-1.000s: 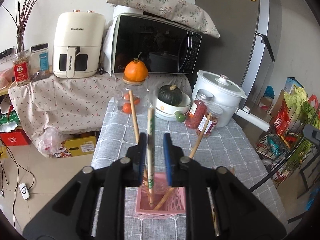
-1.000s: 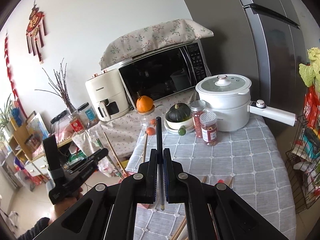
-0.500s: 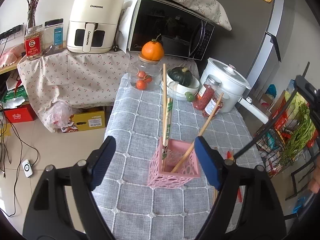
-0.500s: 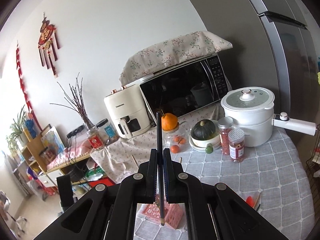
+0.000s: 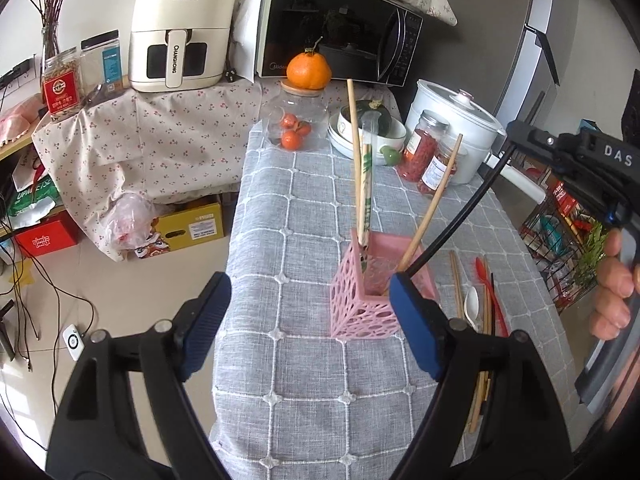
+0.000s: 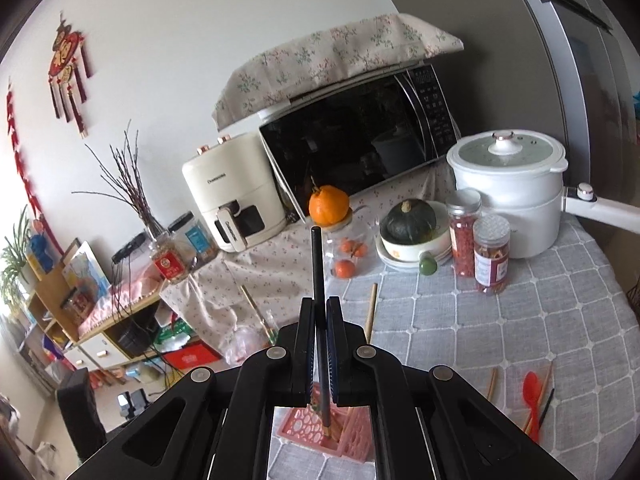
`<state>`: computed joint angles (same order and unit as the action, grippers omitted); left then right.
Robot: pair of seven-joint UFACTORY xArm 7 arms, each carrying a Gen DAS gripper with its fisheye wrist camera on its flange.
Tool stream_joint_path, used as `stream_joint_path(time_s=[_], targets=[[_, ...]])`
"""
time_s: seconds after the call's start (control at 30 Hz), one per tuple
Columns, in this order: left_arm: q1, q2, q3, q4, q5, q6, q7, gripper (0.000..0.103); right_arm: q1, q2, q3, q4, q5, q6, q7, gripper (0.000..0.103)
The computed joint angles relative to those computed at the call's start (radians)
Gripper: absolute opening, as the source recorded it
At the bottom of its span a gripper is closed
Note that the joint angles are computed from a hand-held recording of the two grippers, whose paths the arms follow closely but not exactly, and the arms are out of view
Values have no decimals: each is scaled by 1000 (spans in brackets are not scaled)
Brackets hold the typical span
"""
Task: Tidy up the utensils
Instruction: 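Move both grippers back over the remaining utensils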
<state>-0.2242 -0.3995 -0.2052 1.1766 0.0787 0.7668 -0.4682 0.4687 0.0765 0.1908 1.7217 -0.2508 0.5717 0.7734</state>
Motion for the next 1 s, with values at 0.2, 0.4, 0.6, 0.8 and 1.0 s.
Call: stream_joint_path(time_s=[0.2,0.4,0.6,0.8,1.0], targets=[[-3,1,0,5,-4,11,3,81,9,51,2,19,63,18,-28,8],[-15,13,-16,31,-3,22,-4,86,-7,-20,-13,-53,85,-36,2,55],[-38,39,-36,75,4,43,-13,92,-62,-137,2,-124,18,6,49,75],[-68,67,-62,116,24,84,-21,97,-124,-250,44,-183,-66,188,89,85],[-108,127,-106,175,78,121,-35,100,-157,-338,52,-244,-19,363,21,87]])
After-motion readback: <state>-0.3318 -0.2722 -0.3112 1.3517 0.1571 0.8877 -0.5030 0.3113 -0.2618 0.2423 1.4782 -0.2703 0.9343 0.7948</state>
